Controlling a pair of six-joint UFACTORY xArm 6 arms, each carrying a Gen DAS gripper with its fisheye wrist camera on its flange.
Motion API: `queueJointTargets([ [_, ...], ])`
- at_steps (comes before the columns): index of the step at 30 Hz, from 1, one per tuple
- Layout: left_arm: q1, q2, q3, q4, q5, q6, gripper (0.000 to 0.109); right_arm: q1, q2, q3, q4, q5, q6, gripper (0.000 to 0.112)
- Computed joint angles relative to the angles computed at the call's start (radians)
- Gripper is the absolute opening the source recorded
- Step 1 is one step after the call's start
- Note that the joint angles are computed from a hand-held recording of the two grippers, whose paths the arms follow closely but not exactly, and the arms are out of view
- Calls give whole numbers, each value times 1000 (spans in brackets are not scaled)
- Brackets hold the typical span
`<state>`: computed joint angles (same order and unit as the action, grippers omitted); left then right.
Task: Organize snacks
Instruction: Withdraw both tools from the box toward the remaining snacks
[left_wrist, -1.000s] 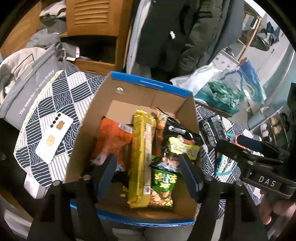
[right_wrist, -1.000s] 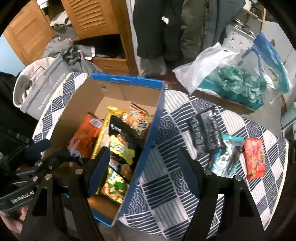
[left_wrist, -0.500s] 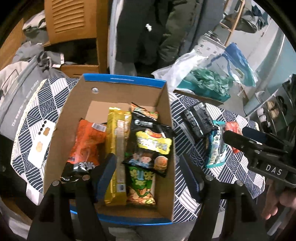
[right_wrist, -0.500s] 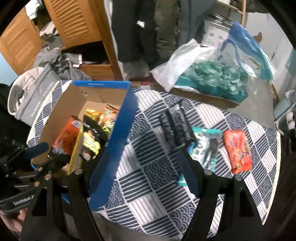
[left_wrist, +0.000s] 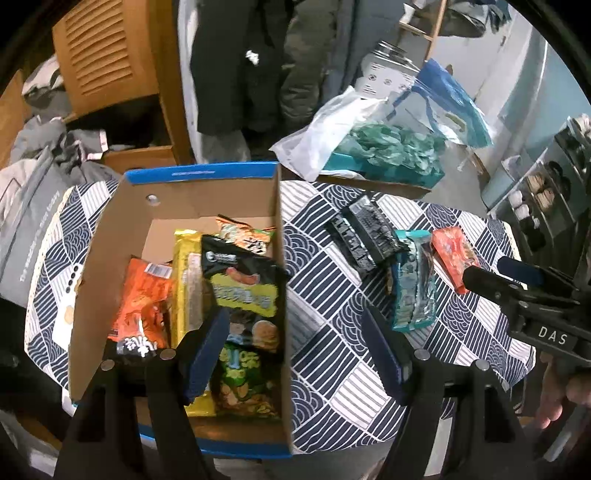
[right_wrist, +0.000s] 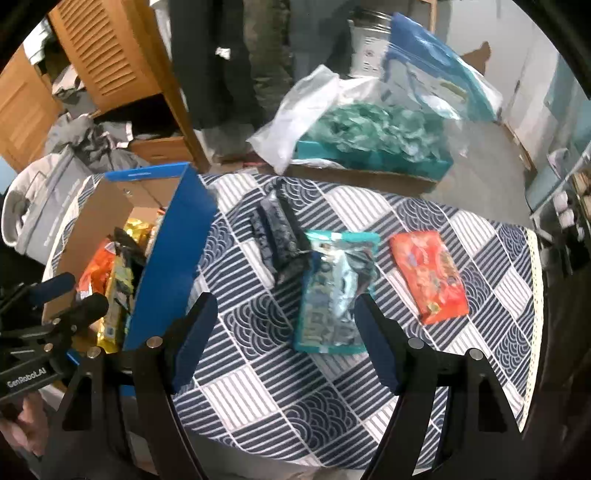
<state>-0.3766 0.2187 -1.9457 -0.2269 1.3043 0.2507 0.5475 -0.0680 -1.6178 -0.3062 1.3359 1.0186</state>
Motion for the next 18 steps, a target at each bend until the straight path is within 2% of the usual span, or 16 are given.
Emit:
queueJointTargets([
  [18, -160, -3, 17, 100, -15, -28, 75, -61, -275, 317, 1, -23, 73, 76],
])
